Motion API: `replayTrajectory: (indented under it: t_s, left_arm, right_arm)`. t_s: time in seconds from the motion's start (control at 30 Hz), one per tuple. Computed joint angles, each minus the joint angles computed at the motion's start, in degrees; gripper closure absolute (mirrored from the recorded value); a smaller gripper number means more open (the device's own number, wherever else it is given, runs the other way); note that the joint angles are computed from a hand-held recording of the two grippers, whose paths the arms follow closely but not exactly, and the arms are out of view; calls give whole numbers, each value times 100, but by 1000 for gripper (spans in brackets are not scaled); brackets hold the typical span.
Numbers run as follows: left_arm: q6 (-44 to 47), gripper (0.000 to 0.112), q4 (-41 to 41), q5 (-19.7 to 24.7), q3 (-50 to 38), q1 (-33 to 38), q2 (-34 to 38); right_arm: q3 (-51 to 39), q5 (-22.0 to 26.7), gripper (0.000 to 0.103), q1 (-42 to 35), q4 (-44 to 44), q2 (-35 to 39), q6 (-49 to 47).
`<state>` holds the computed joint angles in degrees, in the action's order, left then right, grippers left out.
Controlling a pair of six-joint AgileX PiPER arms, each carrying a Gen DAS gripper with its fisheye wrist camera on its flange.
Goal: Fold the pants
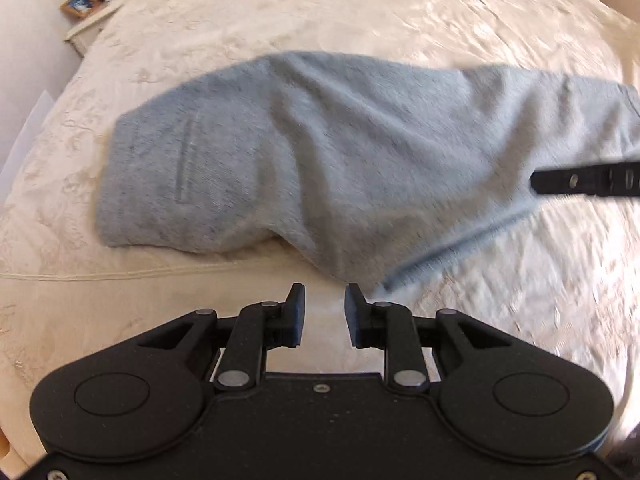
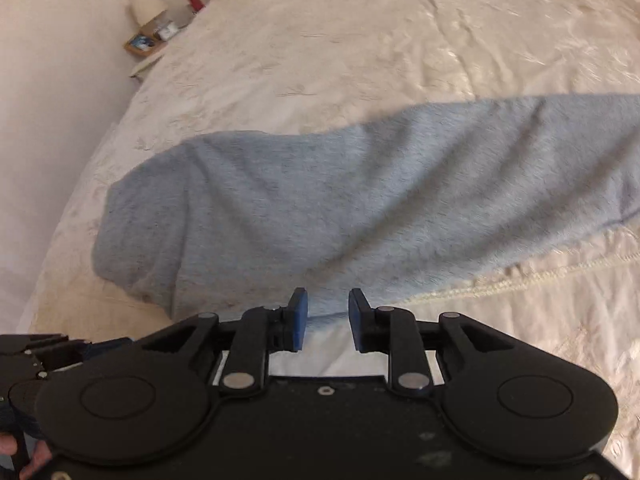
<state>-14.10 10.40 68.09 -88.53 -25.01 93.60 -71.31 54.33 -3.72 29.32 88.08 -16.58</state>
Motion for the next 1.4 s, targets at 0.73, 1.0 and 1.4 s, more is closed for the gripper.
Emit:
replayTrajectory:
  t_s: [0.73, 1.0, 1.4]
  left_arm:
    - [-623, 53, -1426, -318, -770, 2198, 1400]
    - [-1423, 88, -1417, -348, -1000, 2190, 1814]
    - [-2275, 102, -268, -90, -957, 1920, 1423]
  right_arm:
    - [-446, 82, 78, 906, -463, 1181, -95]
    - [-633, 141, 78, 883, -414, 942, -24]
    - [-2945, -66, 78, 549, -1074, 2689, 607]
